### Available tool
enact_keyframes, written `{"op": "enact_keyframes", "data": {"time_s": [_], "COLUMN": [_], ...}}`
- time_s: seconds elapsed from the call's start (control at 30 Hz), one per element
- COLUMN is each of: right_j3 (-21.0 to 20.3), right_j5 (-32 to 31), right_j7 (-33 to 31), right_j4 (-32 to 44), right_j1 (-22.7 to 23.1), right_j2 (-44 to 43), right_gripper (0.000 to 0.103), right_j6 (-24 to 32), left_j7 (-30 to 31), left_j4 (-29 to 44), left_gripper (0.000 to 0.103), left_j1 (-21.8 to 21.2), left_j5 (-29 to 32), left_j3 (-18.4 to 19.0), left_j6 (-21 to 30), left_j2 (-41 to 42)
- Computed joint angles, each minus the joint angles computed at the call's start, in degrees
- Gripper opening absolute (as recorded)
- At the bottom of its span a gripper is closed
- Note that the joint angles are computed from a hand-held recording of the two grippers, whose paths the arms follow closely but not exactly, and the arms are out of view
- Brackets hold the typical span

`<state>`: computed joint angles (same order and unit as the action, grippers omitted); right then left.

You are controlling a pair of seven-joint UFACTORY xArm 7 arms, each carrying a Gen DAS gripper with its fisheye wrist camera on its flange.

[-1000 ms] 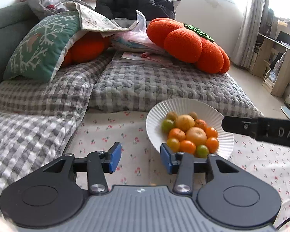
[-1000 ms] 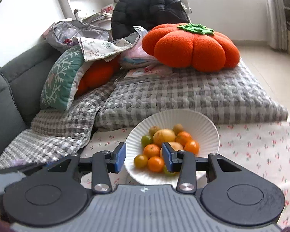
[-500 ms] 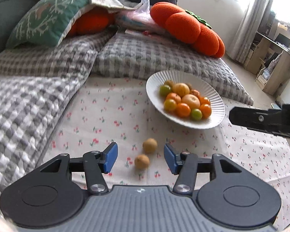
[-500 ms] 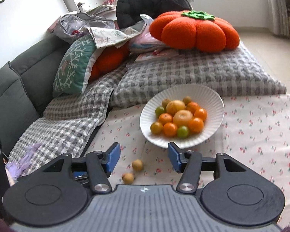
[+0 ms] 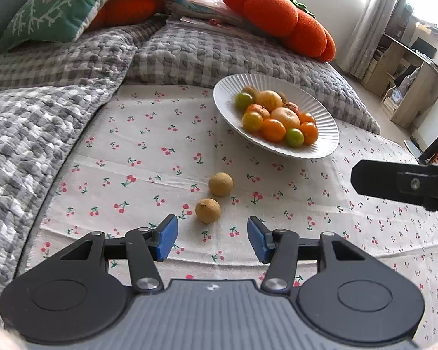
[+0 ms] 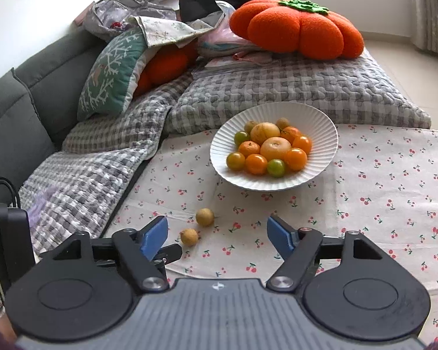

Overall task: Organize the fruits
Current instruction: 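Withdraw both tools from the plate toward the last two brown fruits, then grasp a brown round fruit with the left tool while the right tool grasps the other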

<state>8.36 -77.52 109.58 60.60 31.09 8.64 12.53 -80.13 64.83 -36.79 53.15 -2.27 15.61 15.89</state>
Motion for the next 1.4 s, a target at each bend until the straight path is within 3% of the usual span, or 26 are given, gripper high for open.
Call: {"op": "enact_keyframes", "data": {"time_s": [0.2, 0.4, 0.67, 0.97, 1.13, 1.27, 1.4], "right_j3": [-0.4, -1.3, -2.8, -4.1, -4.3, -4.4, -4.7], "right_j5": [3.0, 5.2, 7.9, 8.7, 8.7, 8.5, 7.5], "right_j7": [-2.9, -5.4, -7.8, -7.9, -7.9, -7.7, -7.3], "right_j4": [0.4, 1.4, 2.8, 3.3, 3.6, 3.7, 4.0], "right_j1": [0.3, 1.3, 2.8, 4.2, 4.4, 4.5, 4.6], "right_j2": [1.5, 3.3, 5.4, 6.3, 6.6, 6.7, 7.1], "right_gripper": [0.074, 0.076, 0.076, 0.076, 0.076, 0.076, 0.076], "right_j6": [1.4, 1.8, 2.5, 3.2, 3.4, 3.6, 3.7], "left_j7": [1.8, 6.5, 10.5, 11.6, 11.1, 11.1, 11.2], "left_j4": [2.4, 4.0, 5.6, 6.2, 6.8, 6.9, 5.8], "left_gripper": [0.051, 0.051, 0.051, 0.051, 0.036, 0.016, 0.015], "left_j1": [-0.7, -0.5, -2.6, -4.4, -5.2, -5.0, -3.9], "left_j5": [-0.5, -6.3, -9.8, -9.5, -8.0, -7.5, -9.0], "left_j3": [0.3, 0.8, 3.1, 5.0, 6.0, 6.1, 6.0], "left_j6": [0.5, -0.3, 0.0, -0.5, -0.2, -0.6, -2.0], "left_j2": [2.9, 5.8, 8.1, 9.0, 9.4, 9.6, 8.7]}}
